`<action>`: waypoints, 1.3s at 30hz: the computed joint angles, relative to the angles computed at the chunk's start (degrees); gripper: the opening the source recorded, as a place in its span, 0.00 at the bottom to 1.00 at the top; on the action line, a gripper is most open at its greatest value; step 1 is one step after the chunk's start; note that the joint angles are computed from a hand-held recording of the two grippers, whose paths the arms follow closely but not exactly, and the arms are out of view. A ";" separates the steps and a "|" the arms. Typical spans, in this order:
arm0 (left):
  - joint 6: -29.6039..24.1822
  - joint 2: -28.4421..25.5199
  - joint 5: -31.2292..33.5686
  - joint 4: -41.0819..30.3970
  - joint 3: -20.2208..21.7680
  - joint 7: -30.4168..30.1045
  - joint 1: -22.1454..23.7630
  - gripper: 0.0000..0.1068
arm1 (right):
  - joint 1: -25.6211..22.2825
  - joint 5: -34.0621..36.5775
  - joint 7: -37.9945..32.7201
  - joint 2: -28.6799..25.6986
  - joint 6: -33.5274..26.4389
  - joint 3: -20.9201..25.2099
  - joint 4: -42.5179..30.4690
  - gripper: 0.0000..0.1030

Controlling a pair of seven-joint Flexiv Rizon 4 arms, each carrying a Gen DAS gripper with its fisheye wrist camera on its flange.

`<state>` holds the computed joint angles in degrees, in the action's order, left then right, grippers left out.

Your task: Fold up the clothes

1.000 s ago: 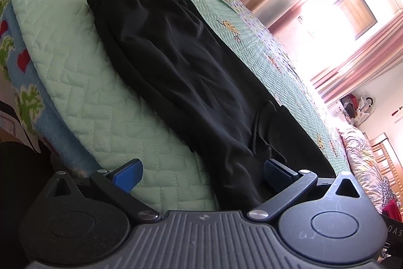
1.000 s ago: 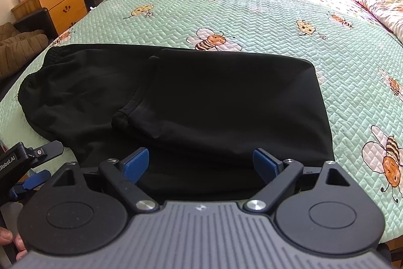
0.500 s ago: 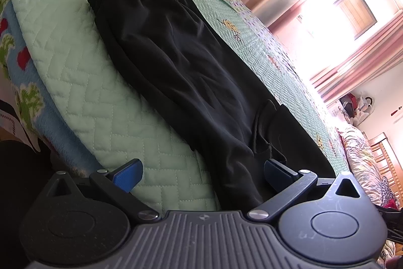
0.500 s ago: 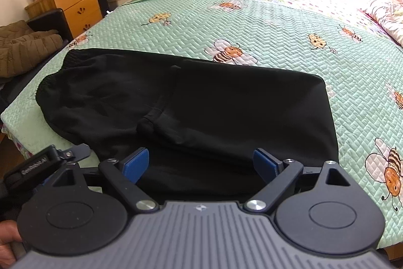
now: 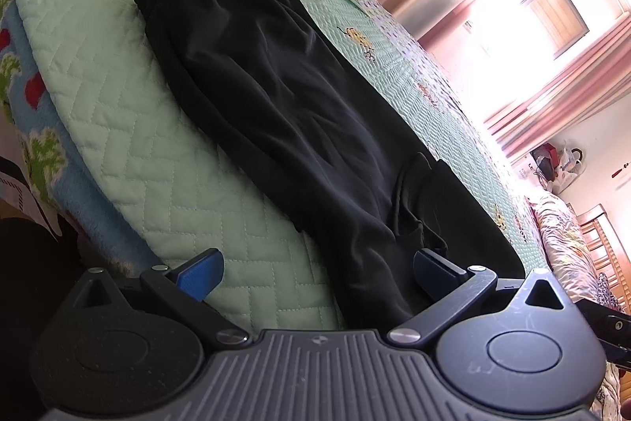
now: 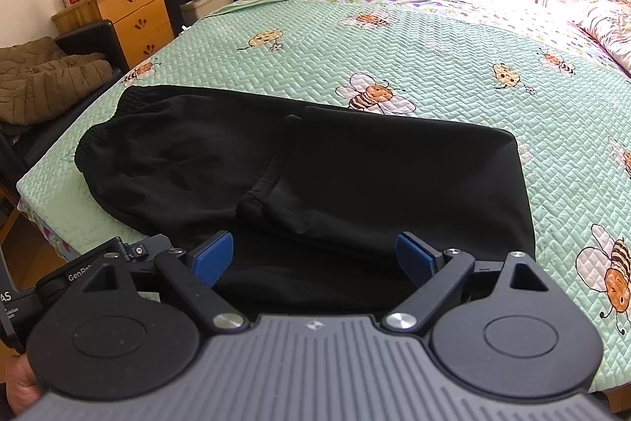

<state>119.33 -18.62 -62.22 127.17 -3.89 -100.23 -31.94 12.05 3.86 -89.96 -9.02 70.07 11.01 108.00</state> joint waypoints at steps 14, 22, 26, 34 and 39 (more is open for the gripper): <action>0.11 0.30 0.41 0.40 -0.02 -0.40 -0.08 0.96 | -0.04 4.74 -3.29 1.17 -2.90 0.53 -1.31 0.88; -0.03 0.48 0.59 0.60 -0.02 -0.66 -0.04 0.96 | 0.71 3.61 -3.24 2.09 -1.82 0.22 -0.26 0.88; -0.06 0.56 0.68 0.67 0.00 -0.79 -0.04 0.96 | 1.39 0.38 -1.82 2.73 1.28 -0.03 1.63 0.88; 0.03 0.73 0.88 0.86 -0.06 -1.04 -0.07 0.96 | 1.62 -1.53 -0.61 3.19 3.02 -0.13 2.39 0.88; 0.19 0.87 1.07 0.98 -0.12 -1.21 -0.10 0.96 | 1.77 -3.10 0.23 3.57 4.17 -0.24 3.03 0.88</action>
<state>119.52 -17.75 -61.15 128.15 -4.01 -101.43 -32.04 13.82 0.76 -89.72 -5.45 74.24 10.77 111.03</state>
